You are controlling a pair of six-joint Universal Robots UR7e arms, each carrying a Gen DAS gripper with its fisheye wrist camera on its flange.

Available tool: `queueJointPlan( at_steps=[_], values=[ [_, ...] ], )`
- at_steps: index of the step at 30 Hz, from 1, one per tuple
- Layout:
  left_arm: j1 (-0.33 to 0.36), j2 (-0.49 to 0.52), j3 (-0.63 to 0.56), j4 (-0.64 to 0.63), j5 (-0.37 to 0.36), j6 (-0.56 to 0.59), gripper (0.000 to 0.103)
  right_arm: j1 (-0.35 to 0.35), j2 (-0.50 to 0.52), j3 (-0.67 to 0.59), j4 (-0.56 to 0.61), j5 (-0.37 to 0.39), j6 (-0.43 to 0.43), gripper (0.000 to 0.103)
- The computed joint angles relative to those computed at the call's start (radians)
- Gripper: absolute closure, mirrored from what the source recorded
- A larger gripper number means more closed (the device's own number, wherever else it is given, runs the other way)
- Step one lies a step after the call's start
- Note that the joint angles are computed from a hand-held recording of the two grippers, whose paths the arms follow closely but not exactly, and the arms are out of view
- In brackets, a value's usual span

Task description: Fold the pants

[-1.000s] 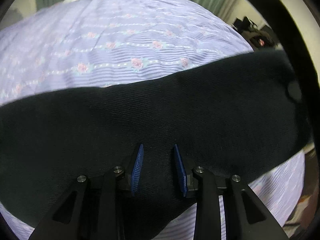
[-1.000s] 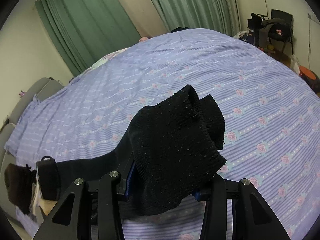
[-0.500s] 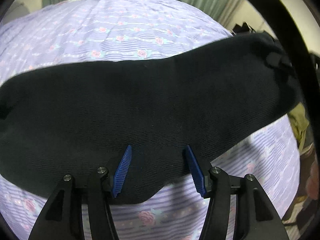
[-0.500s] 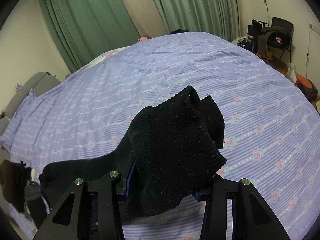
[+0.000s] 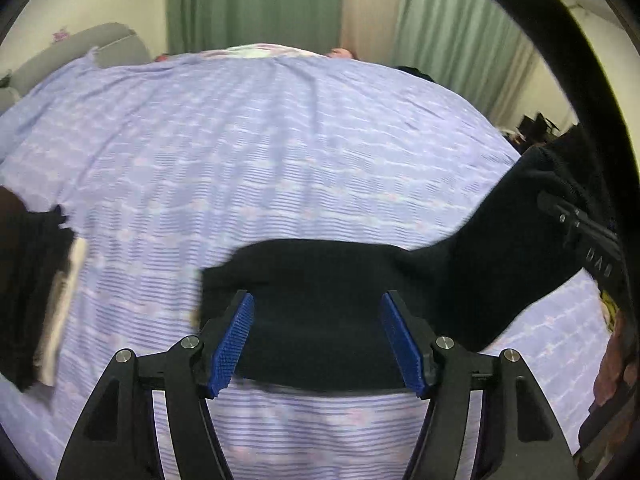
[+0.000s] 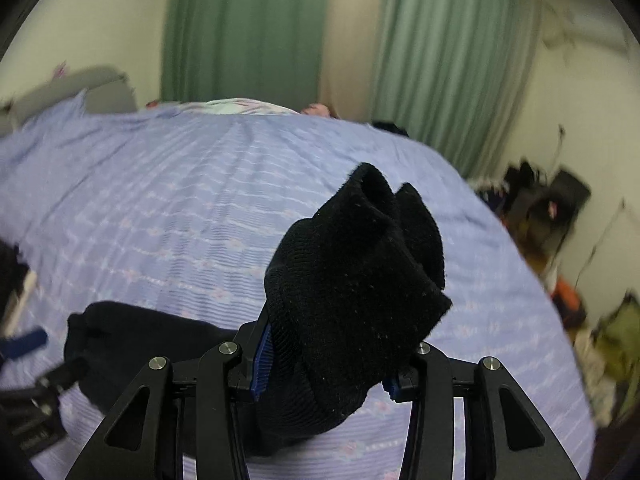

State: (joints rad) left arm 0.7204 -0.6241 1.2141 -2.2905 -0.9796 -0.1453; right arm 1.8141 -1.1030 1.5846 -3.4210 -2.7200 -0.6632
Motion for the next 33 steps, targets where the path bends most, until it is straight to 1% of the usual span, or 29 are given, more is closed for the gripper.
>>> queueJointPlan(
  at_steps=[2, 5, 6, 9, 10, 11, 12, 13, 14, 15, 17, 18, 19, 21, 22, 24, 25, 26, 27, 28, 29, 31, 33],
  values=[
    [0.011, -0.019, 0.025, -0.022, 0.015, -0.006, 0.038, 0.016, 0.050, -0.038, 0.013, 0.001, -0.018, 0.059],
    [0.043, -0.058, 0.049, -0.024, 0.038, -0.014, 0.038, 0.033, 0.124, -0.087, 0.025, 0.019, -0.058, 0.059],
    [0.043, -0.069, 0.072, -0.028, 0.051, -0.031, 0.038, 0.037, 0.149, -0.101, 0.035, 0.030, -0.067, 0.059],
    [0.059, -0.106, 0.123, -0.039, 0.078, -0.048, 0.038, 0.041, 0.198, -0.117, 0.107, 0.068, -0.037, 0.059],
    [0.067, -0.111, 0.126, -0.040, 0.084, -0.045, 0.038, 0.041, 0.203, -0.112, 0.147, 0.087, -0.004, 0.060],
    [0.072, -0.128, 0.153, -0.050, 0.090, -0.048, 0.038, 0.038, 0.206, -0.108, 0.222, 0.115, 0.055, 0.065],
    [0.081, -0.142, 0.165, -0.047, 0.098, -0.052, 0.038, 0.036, 0.207, -0.103, 0.265, 0.137, 0.089, 0.068],
    [0.079, -0.155, 0.179, -0.042, 0.103, -0.063, 0.038, 0.029, 0.207, -0.097, 0.312, 0.171, 0.127, 0.071],
    [0.086, -0.165, 0.187, -0.034, 0.109, -0.068, 0.038, 0.020, 0.204, -0.088, 0.365, 0.215, 0.175, 0.077],
    [0.089, -0.166, 0.186, -0.028, 0.112, -0.072, 0.038, 0.009, 0.203, -0.088, 0.444, 0.247, 0.242, 0.078],
    [0.096, -0.180, 0.199, -0.024, 0.120, -0.068, 0.038, -0.013, 0.204, -0.082, 0.526, 0.297, 0.325, 0.078],
    [0.097, -0.187, 0.206, -0.027, 0.126, -0.063, 0.038, -0.016, 0.207, -0.080, 0.539, 0.307, 0.341, 0.078],
    [0.099, -0.193, 0.214, -0.031, 0.134, -0.054, 0.038, -0.024, 0.199, -0.065, 0.542, 0.335, 0.351, 0.077],
    [0.099, -0.196, 0.218, -0.032, 0.142, -0.047, 0.038, -0.027, 0.178, -0.044, 0.558, 0.370, 0.383, 0.074],
    [0.099, -0.197, 0.217, -0.034, 0.137, -0.043, 0.038, -0.028, 0.162, -0.032, 0.559, 0.402, 0.396, 0.071],
    [0.093, -0.195, 0.210, -0.043, 0.119, -0.036, 0.038, -0.021, 0.103, 0.029, 0.518, 0.462, 0.399, 0.058],
    [0.092, -0.190, 0.204, -0.053, 0.106, -0.024, 0.038, -0.014, 0.074, 0.060, 0.485, 0.478, 0.390, 0.053],
    [0.087, -0.183, 0.194, -0.062, 0.089, -0.008, 0.038, 0.001, 0.033, 0.103, 0.432, 0.475, 0.379, 0.042],
    [0.080, -0.173, 0.182, -0.068, 0.078, 0.007, 0.038, 0.011, 0.010, 0.126, 0.397, 0.460, 0.373, 0.034],
    [0.082, -0.158, 0.170, -0.086, 0.066, 0.032, 0.036, 0.024, -0.020, 0.154, 0.346, 0.431, 0.361, 0.033],
    [0.076, -0.147, 0.157, -0.093, 0.054, 0.046, 0.035, 0.030, -0.038, 0.169, 0.316, 0.406, 0.350, 0.033],
    [0.066, -0.112, 0.113, -0.101, 0.007, 0.077, 0.032, 0.035, -0.071, 0.195, 0.229, 0.326, 0.334, 0.032],
    [0.059, -0.068, 0.060, -0.093, -0.037, 0.094, 0.029, 0.012, -0.100, 0.215, 0.159, 0.258, 0.357, 0.032]
  ],
)
